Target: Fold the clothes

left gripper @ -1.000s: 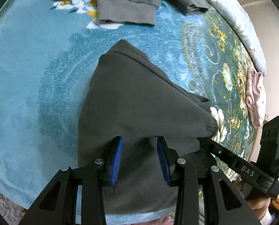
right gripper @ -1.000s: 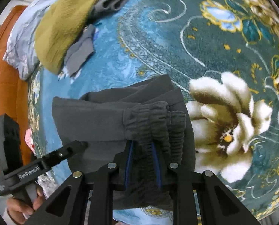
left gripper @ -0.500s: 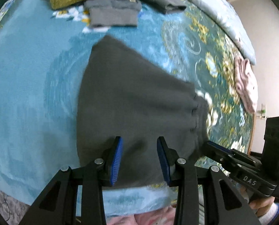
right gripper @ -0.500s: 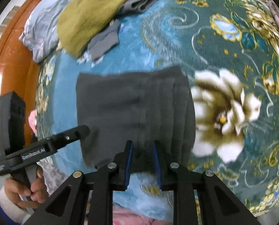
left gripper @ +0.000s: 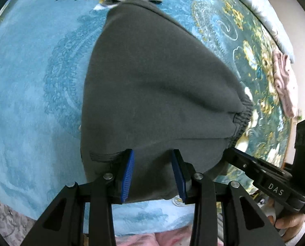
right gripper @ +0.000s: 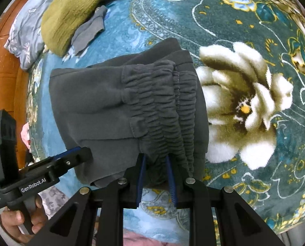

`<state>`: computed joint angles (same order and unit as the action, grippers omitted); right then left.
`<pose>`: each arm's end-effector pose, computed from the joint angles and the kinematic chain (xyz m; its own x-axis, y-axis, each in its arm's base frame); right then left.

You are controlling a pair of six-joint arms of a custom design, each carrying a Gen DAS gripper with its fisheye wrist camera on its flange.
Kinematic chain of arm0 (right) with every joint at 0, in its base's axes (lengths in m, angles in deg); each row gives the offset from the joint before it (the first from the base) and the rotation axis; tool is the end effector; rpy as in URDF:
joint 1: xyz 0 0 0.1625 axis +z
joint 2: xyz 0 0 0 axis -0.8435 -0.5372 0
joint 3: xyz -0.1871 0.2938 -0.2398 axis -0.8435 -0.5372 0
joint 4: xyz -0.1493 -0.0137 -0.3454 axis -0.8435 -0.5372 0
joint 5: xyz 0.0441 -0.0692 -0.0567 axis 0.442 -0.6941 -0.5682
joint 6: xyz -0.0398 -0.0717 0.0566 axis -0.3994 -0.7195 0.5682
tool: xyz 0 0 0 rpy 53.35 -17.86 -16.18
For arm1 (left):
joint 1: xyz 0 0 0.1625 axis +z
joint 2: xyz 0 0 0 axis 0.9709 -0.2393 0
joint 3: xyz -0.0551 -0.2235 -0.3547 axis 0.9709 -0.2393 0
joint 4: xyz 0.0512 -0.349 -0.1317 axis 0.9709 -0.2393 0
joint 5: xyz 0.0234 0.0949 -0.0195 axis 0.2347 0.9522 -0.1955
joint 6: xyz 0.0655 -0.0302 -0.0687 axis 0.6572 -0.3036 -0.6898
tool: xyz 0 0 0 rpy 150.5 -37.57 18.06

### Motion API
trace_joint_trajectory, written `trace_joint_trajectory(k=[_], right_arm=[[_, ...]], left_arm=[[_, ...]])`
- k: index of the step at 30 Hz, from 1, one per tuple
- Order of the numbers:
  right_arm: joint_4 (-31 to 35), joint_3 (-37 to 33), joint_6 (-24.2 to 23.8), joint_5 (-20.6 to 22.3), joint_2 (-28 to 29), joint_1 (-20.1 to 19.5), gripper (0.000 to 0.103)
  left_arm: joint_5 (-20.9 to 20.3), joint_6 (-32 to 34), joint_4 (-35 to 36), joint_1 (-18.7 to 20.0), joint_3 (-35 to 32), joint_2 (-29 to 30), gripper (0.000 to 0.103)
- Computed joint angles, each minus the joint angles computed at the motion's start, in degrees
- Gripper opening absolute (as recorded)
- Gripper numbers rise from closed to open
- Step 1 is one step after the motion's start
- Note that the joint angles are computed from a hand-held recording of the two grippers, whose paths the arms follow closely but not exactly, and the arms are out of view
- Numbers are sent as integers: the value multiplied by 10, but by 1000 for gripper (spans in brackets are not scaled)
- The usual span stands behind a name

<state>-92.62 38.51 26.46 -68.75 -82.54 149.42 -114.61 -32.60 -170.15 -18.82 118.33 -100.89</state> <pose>0.1171 -0.6535 0.1700 -0.9226 -0.0540 0.3820 -0.0007 0.9904 0.1383 -0.2083 -0.6350 0.1146 -0.8745 -0.2352 -0.4242 -0.2262 0.9714 -0.0723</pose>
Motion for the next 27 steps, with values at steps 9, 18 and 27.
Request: trace_joint_trajectory(k=[9, 18, 27], right_arm=[[-49, 12, 23, 35, -36, -14, 74], [-29, -19, 25, 53, -1, -40, 98], [7, -63, -5, 122, 30, -60, 101]], left_arm=[[34, -13, -43, 7, 56, -62, 40], [-14, 6, -79, 55, 45, -50, 78], [-31, 26, -43, 77, -6, -13, 79]])
